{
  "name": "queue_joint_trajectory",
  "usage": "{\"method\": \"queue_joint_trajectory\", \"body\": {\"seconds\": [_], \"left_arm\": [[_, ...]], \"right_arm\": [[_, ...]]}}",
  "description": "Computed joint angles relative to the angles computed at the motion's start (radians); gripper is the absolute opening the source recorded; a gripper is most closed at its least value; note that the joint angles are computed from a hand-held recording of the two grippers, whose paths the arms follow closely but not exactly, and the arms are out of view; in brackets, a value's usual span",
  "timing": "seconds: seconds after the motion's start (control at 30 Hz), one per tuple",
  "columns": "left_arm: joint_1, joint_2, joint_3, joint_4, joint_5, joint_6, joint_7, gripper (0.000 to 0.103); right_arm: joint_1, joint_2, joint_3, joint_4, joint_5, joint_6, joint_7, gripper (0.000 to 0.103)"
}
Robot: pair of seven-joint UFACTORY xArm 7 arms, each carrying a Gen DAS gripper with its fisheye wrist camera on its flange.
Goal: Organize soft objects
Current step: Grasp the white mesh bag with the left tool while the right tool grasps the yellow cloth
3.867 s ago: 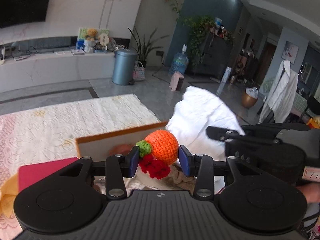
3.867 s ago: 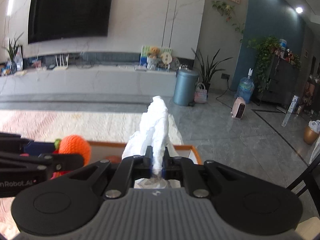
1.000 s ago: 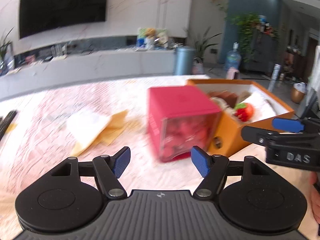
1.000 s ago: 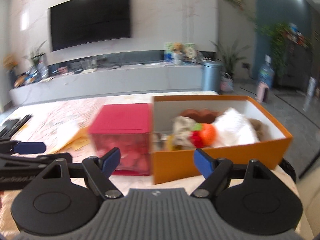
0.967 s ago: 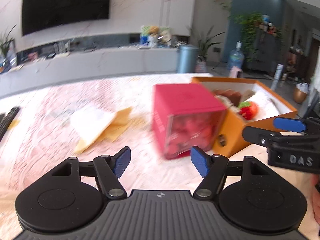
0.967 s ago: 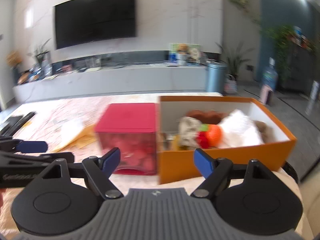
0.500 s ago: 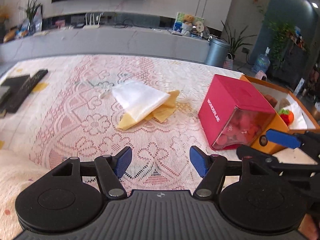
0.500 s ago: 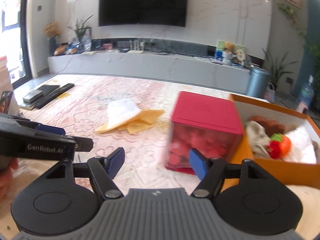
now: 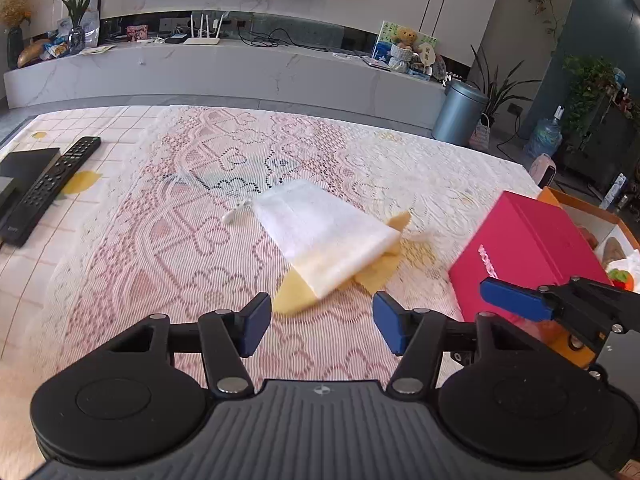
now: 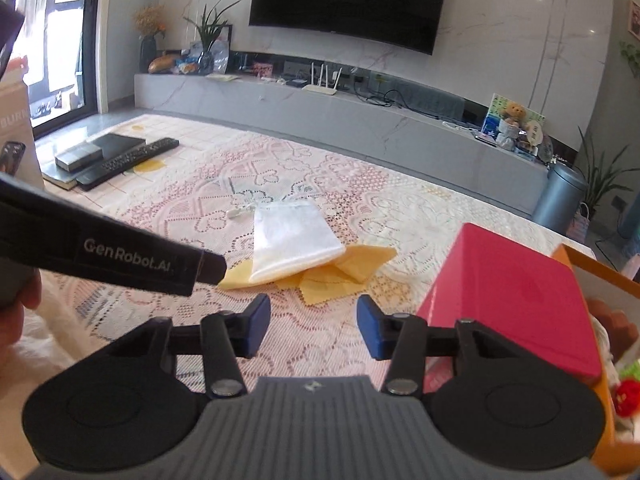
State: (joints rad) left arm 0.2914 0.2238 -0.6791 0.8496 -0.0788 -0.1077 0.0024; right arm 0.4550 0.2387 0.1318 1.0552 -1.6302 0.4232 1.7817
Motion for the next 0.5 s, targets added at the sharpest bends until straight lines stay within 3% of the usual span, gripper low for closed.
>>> {"method": "queue_joint_trajectory", "body": {"seconds": [0.07,0.13,0.23,0.37,0.5], "left_arm": [[-0.095,0.038,0.096,0.042,0.02,-0.005,0.0,0.068],[-0.133,0.079,0.133,0.079,0.039,-0.017,0.001,0.068],[-0.143,0.14,0.143,0.124,0.08,-0.037,-0.003,0.068],[-0.094,0.22,0.093,0.166,0.146,-0.058,-0.013,0.071],[-0.144,0.245,0.151,0.181,0.193,-0.096,-0.04,0.077]], "right_arm": [[-0.009,0.049,-0.008,0.048,0.049,-0.005,-0.075,0.04],[-0.012,0.093,-0.026,0.092,0.068,-0.028,-0.115,0.034],[-0.008,0.156,-0.056,0.154,0.081,-0.05,-0.157,0.032],[0.002,0.23,-0.098,0.226,0.154,-0.072,-0.232,0.024],[0.032,0.272,-0.141,0.266,0.199,-0.078,-0.281,0.015]]}}
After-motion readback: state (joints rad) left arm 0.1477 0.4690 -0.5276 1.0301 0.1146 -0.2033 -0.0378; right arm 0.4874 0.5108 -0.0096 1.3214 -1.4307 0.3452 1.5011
